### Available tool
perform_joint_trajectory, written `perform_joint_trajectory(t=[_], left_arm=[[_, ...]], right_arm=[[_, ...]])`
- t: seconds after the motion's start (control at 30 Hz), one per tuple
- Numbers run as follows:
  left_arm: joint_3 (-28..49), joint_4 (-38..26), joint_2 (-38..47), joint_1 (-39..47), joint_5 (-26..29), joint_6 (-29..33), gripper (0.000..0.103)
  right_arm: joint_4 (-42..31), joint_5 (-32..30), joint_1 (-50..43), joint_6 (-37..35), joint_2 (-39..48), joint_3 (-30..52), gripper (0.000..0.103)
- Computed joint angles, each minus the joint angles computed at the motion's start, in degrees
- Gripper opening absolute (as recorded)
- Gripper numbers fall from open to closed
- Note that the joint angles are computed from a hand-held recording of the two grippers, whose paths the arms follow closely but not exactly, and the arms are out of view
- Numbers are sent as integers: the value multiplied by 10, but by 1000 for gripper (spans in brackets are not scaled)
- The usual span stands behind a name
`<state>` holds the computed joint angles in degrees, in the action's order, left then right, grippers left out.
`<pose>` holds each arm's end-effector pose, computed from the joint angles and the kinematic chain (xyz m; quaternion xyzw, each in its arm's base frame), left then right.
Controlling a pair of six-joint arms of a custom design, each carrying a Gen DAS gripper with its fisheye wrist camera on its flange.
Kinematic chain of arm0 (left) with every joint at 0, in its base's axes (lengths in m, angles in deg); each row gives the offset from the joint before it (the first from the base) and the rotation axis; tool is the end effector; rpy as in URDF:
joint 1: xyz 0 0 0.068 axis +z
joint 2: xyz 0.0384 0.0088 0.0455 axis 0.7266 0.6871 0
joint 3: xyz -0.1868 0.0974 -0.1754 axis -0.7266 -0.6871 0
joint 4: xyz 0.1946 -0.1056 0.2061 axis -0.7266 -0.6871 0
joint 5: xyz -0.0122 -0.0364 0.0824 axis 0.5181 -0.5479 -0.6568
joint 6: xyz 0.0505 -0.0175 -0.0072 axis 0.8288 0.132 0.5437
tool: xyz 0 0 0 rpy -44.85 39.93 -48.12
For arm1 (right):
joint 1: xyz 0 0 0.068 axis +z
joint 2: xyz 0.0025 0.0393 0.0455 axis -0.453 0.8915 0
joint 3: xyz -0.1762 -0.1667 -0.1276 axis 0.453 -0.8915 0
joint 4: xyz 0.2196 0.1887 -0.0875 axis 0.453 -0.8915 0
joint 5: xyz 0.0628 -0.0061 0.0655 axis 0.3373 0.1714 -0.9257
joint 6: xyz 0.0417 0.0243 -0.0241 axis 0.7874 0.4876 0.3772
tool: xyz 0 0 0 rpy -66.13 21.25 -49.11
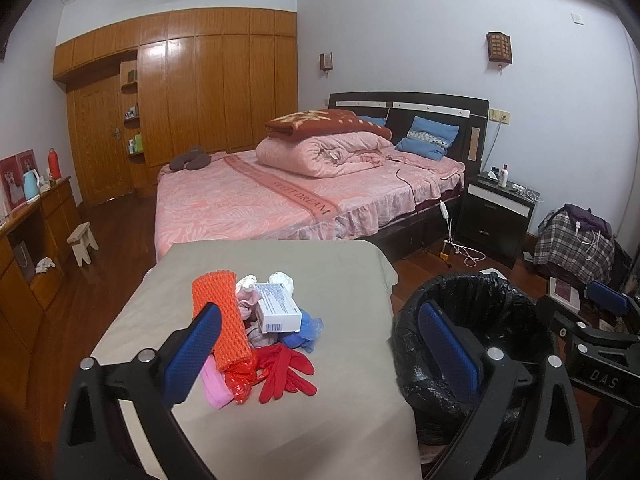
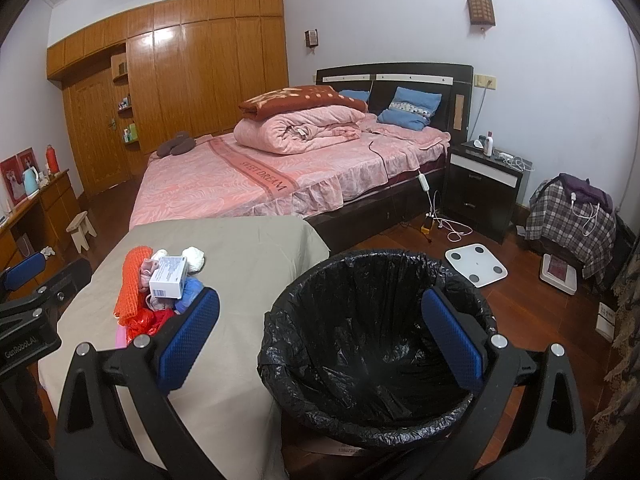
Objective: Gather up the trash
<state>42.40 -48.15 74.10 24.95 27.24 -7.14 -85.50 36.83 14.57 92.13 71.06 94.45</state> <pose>0.1682 -0.0557 0.2662 0.0258 0.8634 -0.0066 0.5038 0.1599 0.1160 0.2566 0.0072 0.8779 0.0204 0.4784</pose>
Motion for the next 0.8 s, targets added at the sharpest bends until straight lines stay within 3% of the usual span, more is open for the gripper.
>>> perform_joint_trajectory(t=[0.33,0.5,0.57,0.8], left_arm=[[-5,-1,-4,18,14,3,97],[-20,20,-1,48,41,9,97],[-28,32,12,60,26,17,97],[-67,98,58,176,66,63,97]], right_arm=[[-5,-4,-1,-1,-4,1,98],[59,-16,-10,-9,29,-24,98],[81,-18,-7,-6,53,-25,98],[182,-39,-3,-17,160,-22,98]])
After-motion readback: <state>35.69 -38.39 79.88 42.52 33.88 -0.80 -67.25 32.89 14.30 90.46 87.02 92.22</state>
